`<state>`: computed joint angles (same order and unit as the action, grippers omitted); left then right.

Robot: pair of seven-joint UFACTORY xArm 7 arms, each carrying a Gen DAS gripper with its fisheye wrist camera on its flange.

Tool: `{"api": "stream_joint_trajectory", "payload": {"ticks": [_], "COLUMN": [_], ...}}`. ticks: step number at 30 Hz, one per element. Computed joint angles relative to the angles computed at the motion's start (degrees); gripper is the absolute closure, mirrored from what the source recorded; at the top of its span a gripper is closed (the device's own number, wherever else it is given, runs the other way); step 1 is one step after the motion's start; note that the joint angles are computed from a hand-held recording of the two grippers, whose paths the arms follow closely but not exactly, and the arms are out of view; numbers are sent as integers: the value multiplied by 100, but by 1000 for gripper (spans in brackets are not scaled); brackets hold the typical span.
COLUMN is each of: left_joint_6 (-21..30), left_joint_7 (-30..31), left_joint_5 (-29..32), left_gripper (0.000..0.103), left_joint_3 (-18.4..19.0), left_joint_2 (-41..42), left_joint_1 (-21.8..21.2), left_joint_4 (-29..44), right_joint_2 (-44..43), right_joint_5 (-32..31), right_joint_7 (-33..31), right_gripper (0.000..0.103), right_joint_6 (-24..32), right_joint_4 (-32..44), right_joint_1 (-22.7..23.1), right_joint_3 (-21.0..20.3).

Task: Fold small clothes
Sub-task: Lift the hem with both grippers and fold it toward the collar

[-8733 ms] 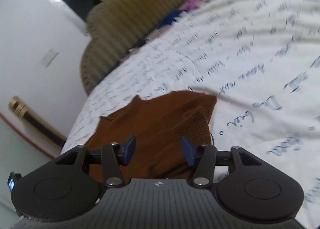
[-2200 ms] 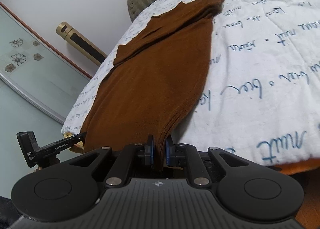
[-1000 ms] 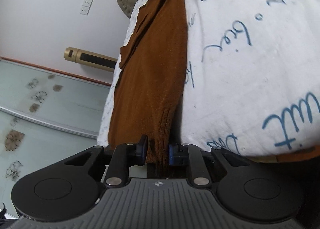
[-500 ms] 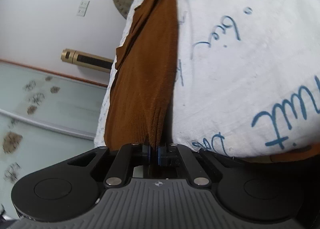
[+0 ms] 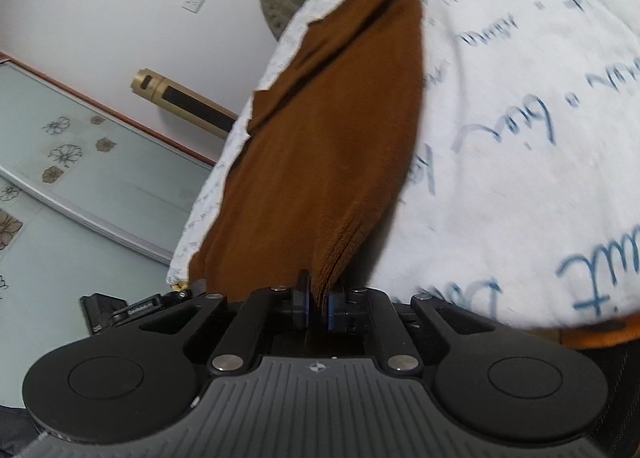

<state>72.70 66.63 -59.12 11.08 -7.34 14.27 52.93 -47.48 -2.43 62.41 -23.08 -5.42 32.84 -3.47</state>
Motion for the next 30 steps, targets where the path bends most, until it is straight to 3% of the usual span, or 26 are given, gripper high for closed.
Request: {"api": "stream_joint_trajectory", "payload": {"ticks": [2, 10, 15, 23, 30], "left_joint_6": [262, 410, 457, 100, -172], "left_joint_7": [-63, -15, -284, -1154, -1601], "left_joint_5": [-101, -385, -619, -756, -1060], "left_gripper": [97, 97, 97, 97, 97], "left_joint_3": [49, -62, -169, -515, -911], "left_joint_2": [95, 41, 255, 979, 1726], "left_joint_1": [29, -72, -179, -284, -279], "left_joint_4": [97, 248, 478, 1143, 2257], "right_joint_2": [-38, 224, 850, 1986, 2976], "right_joint_5": [-49, -224, -523, -1162, -1828], "right_joint_7": [-88, -237, -210, 266, 718], "right_gripper": [91, 91, 91, 91, 91], "right_joint_6": [0, -622, -1130, -1353, -1533], "right_joint_4": [44, 113, 464, 1376, 2369], "right_joint_1": [-14, -85, -191, -622, -1078], "right_joint_3": [-61, -493, -728, -1086, -1370]}}
